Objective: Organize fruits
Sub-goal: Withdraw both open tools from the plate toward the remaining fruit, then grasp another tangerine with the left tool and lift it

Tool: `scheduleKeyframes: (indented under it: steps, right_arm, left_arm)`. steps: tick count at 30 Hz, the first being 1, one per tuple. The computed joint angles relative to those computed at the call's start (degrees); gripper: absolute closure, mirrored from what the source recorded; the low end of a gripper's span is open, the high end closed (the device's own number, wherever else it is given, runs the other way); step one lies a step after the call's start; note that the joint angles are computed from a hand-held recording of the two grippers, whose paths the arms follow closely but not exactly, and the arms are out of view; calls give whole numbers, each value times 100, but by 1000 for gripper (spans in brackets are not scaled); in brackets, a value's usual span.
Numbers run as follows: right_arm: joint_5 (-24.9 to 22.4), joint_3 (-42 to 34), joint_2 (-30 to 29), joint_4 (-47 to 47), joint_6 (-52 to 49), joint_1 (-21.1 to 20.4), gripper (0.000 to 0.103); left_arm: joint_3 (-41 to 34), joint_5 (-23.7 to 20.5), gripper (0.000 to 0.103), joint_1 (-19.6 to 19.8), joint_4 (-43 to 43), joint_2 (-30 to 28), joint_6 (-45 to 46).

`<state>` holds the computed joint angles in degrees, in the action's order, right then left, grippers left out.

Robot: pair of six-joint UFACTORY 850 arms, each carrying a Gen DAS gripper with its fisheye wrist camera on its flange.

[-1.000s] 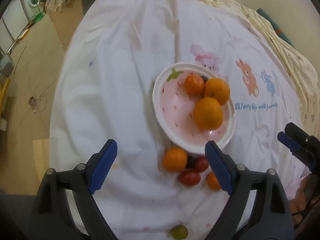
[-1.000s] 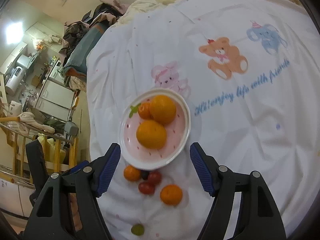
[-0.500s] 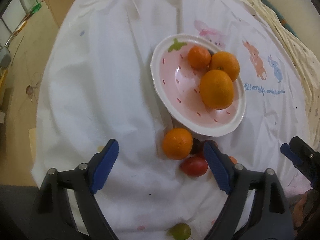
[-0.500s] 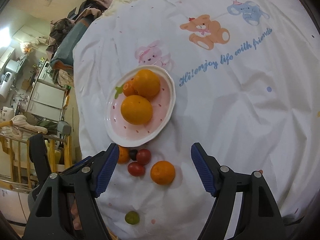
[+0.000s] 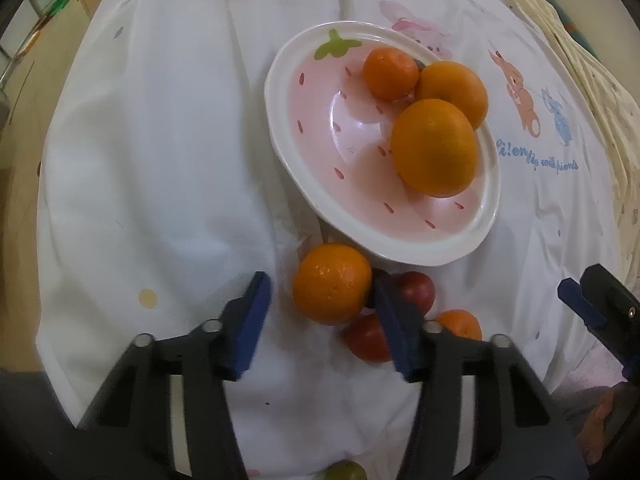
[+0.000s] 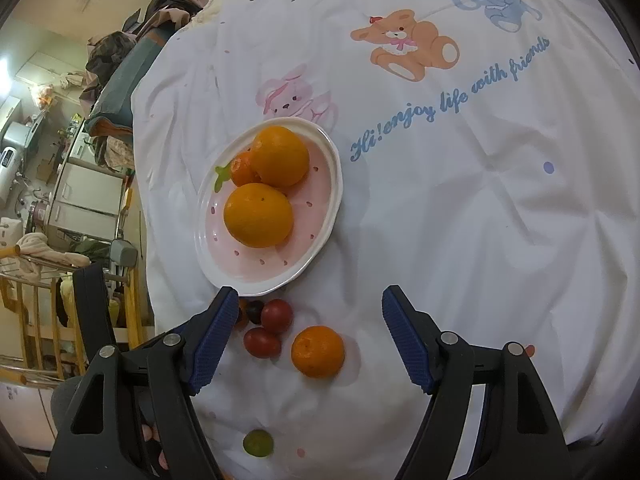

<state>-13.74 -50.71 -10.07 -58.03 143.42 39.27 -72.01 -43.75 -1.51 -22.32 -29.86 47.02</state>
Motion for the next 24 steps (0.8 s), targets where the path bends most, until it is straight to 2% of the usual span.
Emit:
scheduleKeyframes:
  steps: [2, 6, 12, 17, 24]
  right_arm:
    - [14, 28, 18, -30, 47, -6, 26]
    - [-4, 47, 38, -45, 96, -7, 26]
    - [-83, -1, 50, 39, -27, 27, 26]
    - [-184, -80, 62, 170, -182, 79, 26]
    - [-254, -265, -20, 529, -627, 105, 26]
  left_arm:
    - [-32, -121, 68, 13, -48, -24, 48]
    - [37, -77, 70, -2, 10, 52, 171]
    - [113, -64, 70, 76, -92, 247, 429]
    - [92, -191, 70, 287, -722, 426, 1079]
    - [66, 4, 70, 417, -971, 583, 1372]
